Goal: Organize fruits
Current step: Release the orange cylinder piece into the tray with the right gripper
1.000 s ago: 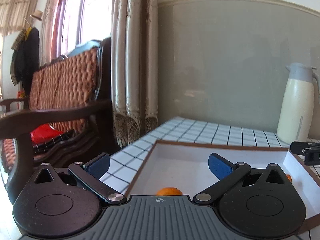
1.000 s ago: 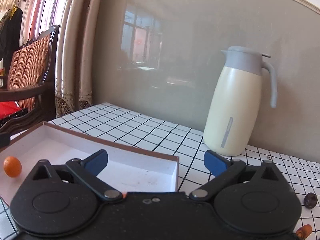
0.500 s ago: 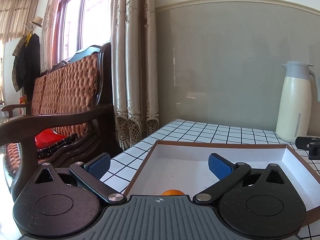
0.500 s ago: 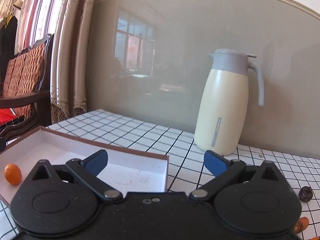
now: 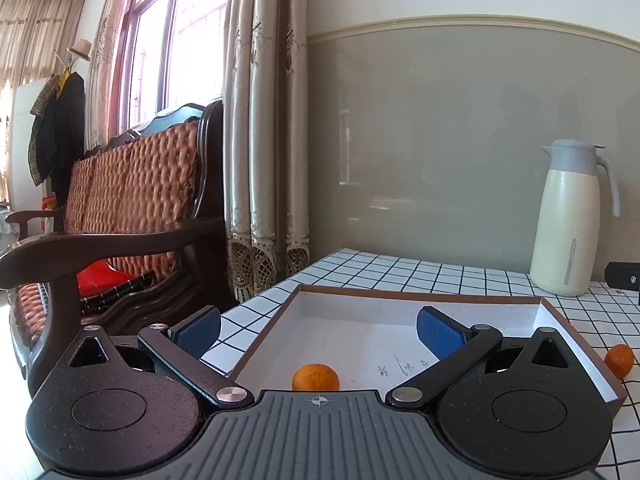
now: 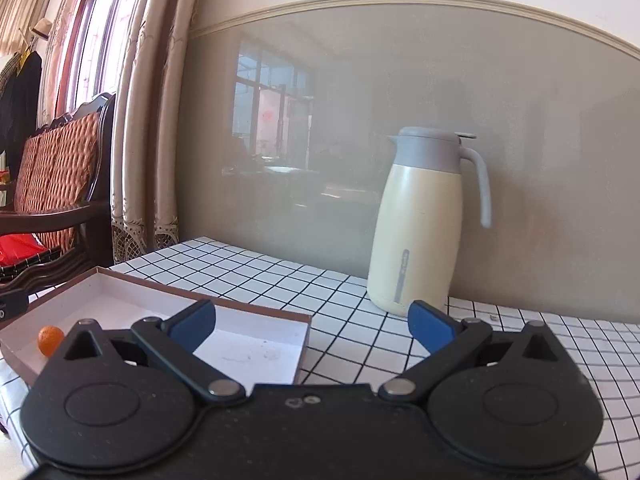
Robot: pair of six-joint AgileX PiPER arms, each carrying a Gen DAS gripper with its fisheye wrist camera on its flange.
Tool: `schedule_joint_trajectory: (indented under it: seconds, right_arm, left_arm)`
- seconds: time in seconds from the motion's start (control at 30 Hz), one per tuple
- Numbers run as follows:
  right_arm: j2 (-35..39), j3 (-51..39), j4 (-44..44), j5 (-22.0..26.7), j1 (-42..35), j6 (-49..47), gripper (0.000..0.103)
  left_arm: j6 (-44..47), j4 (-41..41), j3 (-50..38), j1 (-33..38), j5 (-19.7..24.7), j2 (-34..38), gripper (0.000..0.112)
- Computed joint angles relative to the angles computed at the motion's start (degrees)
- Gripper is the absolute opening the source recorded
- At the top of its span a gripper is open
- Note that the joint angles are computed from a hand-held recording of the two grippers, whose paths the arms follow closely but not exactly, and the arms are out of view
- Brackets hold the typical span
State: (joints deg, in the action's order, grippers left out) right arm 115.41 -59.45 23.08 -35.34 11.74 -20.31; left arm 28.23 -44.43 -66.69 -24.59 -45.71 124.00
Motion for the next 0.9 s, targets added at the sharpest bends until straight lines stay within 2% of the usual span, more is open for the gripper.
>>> schedule_joint_trajectory:
  seconds: [0.13, 0.3, 0.43, 0.6, 0.7, 0.9]
  right_arm:
    - [-3.0, 5.4, -0.3, 0.2, -0.6, 2.0, 0.097]
    - [-7.1, 13.2, 1.8, -4.6, 0.6, 1.7, 0.097]
    - [-9.4, 18.3, 3.5, -8.2, 1.6, 0.7, 0.097]
    - [-12.5, 24.1, 3.2, -10.0, 1.3, 2.5, 0.097]
    - [-14.6, 27.9, 3.5, -12.9, 1.4, 4.5, 0.097]
    - [-16.6, 32.7, 3.8, -16.1, 0.2, 4.4, 0.097]
  left_arm:
    - [-4.1, 3.6, 3.8, -0.9, -0.1, -2.3, 0.103]
    - [-6.3, 7.6, 8.1, -2.8, 1.5, -5.0, 0.103]
    - [-2.1, 2.4, 10.0, -6.5, -3.0, -5.9, 0.103]
    - [-4.9, 4.2, 14.2, -8.1, -4.0, -8.8, 0.103]
    - [-9.1, 7.3, 17.7, -8.9, -5.5, -10.3, 0.103]
    - [-8.0, 9.2, 20.1, -13.9, -9.8, -9.7, 0.103]
